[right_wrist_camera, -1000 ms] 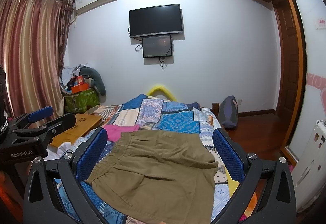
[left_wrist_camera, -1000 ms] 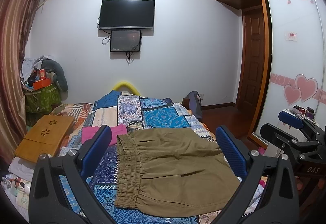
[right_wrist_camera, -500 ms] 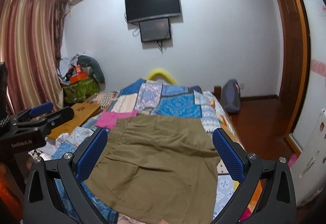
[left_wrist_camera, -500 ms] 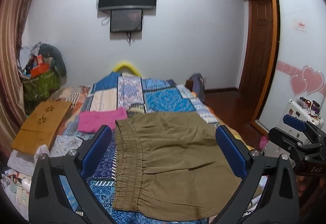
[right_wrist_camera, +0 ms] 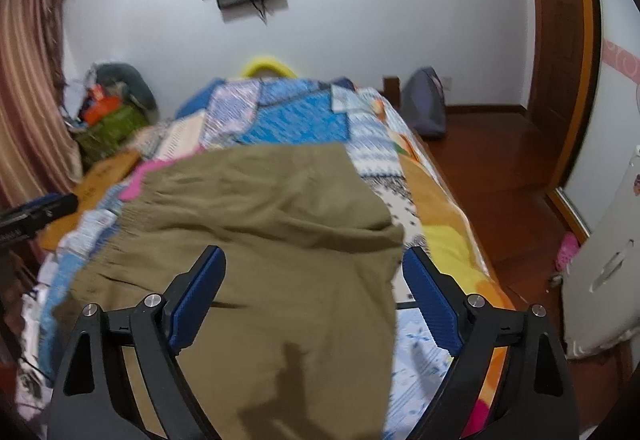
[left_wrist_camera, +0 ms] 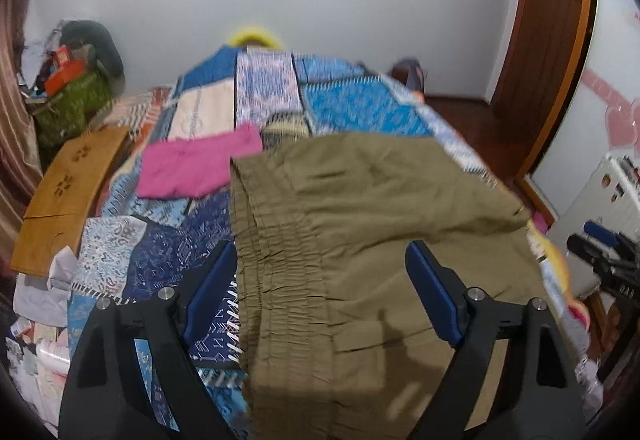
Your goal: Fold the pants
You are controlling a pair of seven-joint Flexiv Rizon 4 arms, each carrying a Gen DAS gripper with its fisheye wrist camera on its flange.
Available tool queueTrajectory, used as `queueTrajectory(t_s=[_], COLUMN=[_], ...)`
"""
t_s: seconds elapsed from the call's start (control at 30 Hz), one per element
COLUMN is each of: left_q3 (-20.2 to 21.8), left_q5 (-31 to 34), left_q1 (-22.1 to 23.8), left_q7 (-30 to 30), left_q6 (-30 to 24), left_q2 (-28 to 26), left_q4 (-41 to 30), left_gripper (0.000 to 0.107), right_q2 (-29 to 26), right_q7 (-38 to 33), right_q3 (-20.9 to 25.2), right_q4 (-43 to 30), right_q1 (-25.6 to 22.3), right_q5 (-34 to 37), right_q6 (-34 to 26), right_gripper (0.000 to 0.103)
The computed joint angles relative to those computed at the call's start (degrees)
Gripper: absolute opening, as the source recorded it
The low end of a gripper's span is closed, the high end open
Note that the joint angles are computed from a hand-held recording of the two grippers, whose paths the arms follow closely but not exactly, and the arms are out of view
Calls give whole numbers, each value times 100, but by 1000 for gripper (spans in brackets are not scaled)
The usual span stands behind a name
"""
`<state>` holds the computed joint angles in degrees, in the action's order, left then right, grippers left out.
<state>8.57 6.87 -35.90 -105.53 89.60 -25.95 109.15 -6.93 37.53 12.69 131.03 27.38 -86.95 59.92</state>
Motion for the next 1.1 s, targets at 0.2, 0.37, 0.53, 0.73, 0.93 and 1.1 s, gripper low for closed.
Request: queueTrajectory(t_s=[0.2, 0.37, 0.53, 0.73, 0.93, 1.1], left_q3=[-829, -1932, -2127, -1442, -1129, -862], left_q5=[-354, -1213, -1689, -1353, -1069, -805], left_q1=[821, 1776, 1909, 1353, 1151, 987], left_q7=[800, 1833, 2369, 2249, 2036, 1788], left_q6=[-758, -1082, -1198, -1153, -1191, -1286], left_q2=[-310, -505, -592, -743, -793, -771], left_q4=[-220, -69, -94, -365, -512, -575], left_gripper=[70, 69, 69, 61, 57, 57], right_q2=[-230, -529, -841, -1128, -1050, -1046], right_q7=[-322, -619, -913, -764, -1245, -1585], right_q3=[-199, -329, -452, -572, -495, -539], right_q4=[104, 28, -90, -268, -169, -168], right_q1=[-264, -463, -619, -797, -680, -601], right_q5=[55, -14, -59, -503, -59, 285], right_q6=[493, 852, 1359, 1906, 1564, 1541], right_gripper=[84, 80, 66, 41, 14, 11])
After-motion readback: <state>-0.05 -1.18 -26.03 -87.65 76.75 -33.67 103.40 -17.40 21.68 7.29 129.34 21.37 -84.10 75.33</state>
